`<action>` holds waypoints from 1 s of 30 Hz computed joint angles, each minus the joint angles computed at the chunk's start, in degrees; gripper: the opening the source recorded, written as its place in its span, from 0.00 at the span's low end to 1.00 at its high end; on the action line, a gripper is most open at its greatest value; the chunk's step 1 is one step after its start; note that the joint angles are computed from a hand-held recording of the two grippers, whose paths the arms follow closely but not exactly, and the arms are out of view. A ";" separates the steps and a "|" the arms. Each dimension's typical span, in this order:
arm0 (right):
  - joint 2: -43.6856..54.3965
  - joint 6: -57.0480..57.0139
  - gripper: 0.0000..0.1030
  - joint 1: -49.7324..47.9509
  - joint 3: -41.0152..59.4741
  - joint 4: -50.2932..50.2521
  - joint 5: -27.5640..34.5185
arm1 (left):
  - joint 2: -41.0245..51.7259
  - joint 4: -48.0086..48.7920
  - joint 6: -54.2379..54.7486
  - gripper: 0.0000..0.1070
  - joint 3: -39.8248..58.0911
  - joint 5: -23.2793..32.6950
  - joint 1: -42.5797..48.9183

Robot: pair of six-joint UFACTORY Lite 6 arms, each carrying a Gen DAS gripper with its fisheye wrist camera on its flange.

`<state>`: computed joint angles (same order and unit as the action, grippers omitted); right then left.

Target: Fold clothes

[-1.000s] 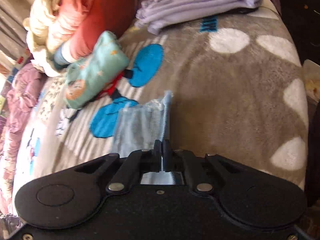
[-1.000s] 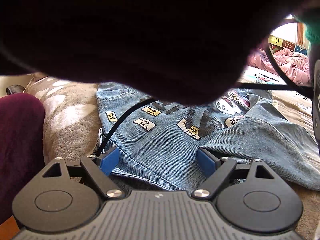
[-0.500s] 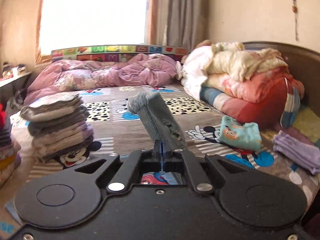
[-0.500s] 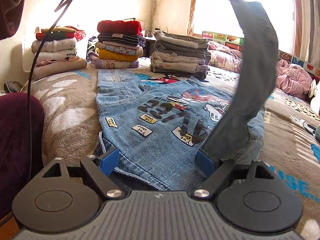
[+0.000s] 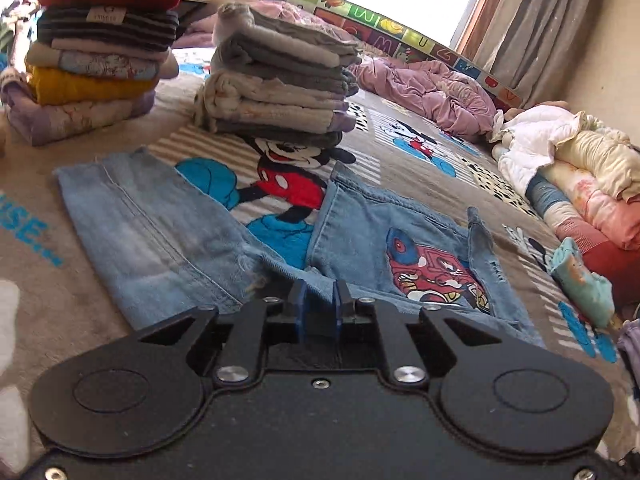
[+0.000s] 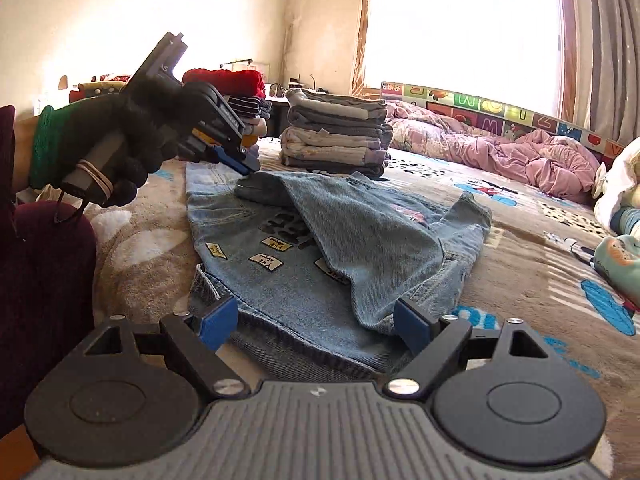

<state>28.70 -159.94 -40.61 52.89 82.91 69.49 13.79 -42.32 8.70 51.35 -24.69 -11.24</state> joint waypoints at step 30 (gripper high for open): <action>9.11 20.51 0.98 9.69 16.53 -7.36 -7.53 | 17.52 -12.81 29.43 0.33 29.44 9.09 -16.01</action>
